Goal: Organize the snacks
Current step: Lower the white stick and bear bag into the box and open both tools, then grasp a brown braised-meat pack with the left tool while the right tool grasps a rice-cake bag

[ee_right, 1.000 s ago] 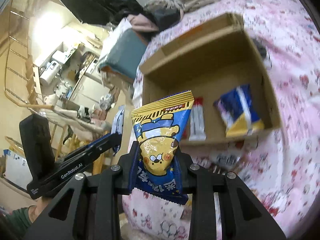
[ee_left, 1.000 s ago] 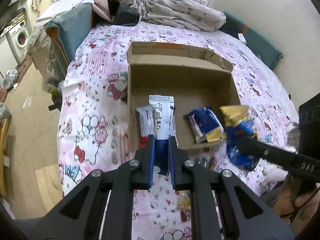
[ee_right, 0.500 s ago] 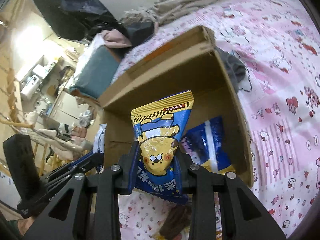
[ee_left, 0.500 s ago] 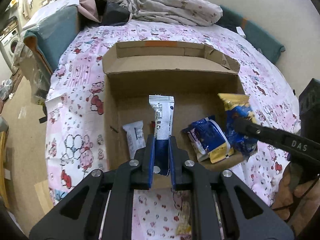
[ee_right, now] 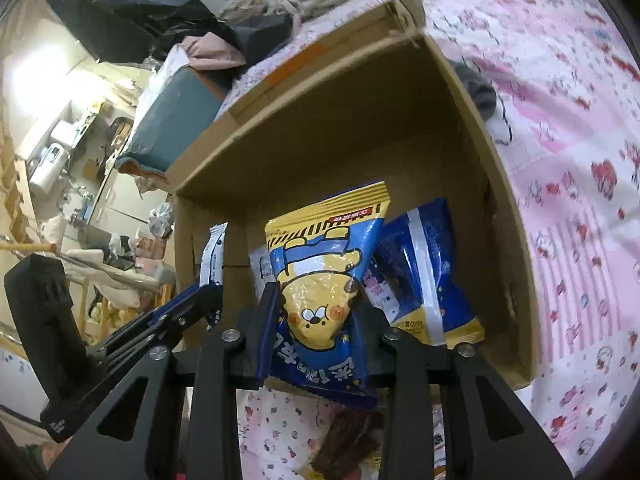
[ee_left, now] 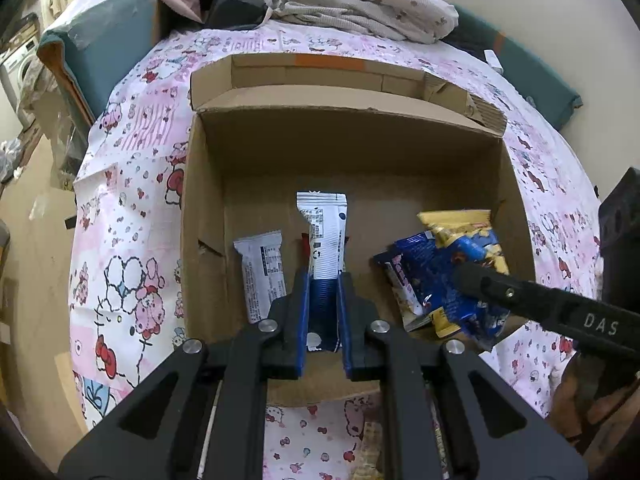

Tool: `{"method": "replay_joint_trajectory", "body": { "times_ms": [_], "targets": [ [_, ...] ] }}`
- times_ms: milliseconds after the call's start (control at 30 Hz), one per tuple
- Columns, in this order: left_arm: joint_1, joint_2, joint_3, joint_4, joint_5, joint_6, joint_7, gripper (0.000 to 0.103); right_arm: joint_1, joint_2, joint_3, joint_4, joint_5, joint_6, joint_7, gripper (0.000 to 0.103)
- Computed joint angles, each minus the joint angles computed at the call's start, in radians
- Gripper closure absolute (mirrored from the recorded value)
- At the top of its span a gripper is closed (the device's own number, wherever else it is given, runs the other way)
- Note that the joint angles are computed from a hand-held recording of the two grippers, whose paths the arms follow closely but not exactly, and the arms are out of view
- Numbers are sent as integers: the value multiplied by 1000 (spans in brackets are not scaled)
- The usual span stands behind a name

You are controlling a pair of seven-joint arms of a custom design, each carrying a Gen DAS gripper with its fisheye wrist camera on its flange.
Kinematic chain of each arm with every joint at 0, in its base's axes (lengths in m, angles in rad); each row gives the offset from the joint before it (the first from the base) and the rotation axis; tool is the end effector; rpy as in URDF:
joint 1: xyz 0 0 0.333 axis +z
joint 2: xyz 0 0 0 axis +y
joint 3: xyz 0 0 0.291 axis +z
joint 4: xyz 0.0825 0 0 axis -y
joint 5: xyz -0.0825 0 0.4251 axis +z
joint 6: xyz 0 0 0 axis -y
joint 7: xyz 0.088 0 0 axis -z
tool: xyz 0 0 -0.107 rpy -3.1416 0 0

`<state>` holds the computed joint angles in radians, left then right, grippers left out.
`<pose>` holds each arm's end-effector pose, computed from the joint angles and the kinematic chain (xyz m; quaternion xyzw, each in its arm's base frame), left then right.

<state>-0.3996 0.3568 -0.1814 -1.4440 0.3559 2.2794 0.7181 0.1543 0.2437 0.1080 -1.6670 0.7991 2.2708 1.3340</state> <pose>0.6323 -0.3819 0.5104 -0.7245 0.6341 -0.2281 0.1452 0.6739 0.1936 0.4710 -0.6747 0.6293 0.1359 0.3609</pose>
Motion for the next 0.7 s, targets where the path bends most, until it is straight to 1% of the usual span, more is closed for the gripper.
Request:
{"method": "replay_joint_trajectory", "body": {
  "times_ms": [167,200,233,300,333,400,467,500,533,600,700],
  "targets": [
    [1,6,-4,3,-14,-13,11,92,0,14,2,18,-9,-18,3,65],
    [2,6,-5,2,-20,-14,13,92,1,15,3,21,-11,-16,6,63],
    [5,6,-7,2,-29,-13,15,92,1,13,3,18,-11,-13,8,60],
    [11,6,-11,-3,-50,-4,25,92,1,11,6,15,2,-1,9,45],
    [15,5,-15,-6,-62,6,35,89,0,11,6,15,6,1,10,38],
    [11,10,-16,2,-66,0,47,75,1,9,6,14,9,6,11,34],
    [2,10,-11,6,-52,-4,45,42,2,8,6,14,5,5,9,33],
    [-7,8,-6,7,-35,-10,35,35,2,6,6,13,5,5,9,29],
    [-13,7,-2,9,-20,-13,25,30,0,5,6,13,11,3,7,27],
    [-21,2,3,8,8,-14,12,30,-3,-1,5,6,25,5,5,17],
    [-16,-2,-1,4,10,-10,19,30,-2,-4,3,7,24,11,4,17]
  ]
}}
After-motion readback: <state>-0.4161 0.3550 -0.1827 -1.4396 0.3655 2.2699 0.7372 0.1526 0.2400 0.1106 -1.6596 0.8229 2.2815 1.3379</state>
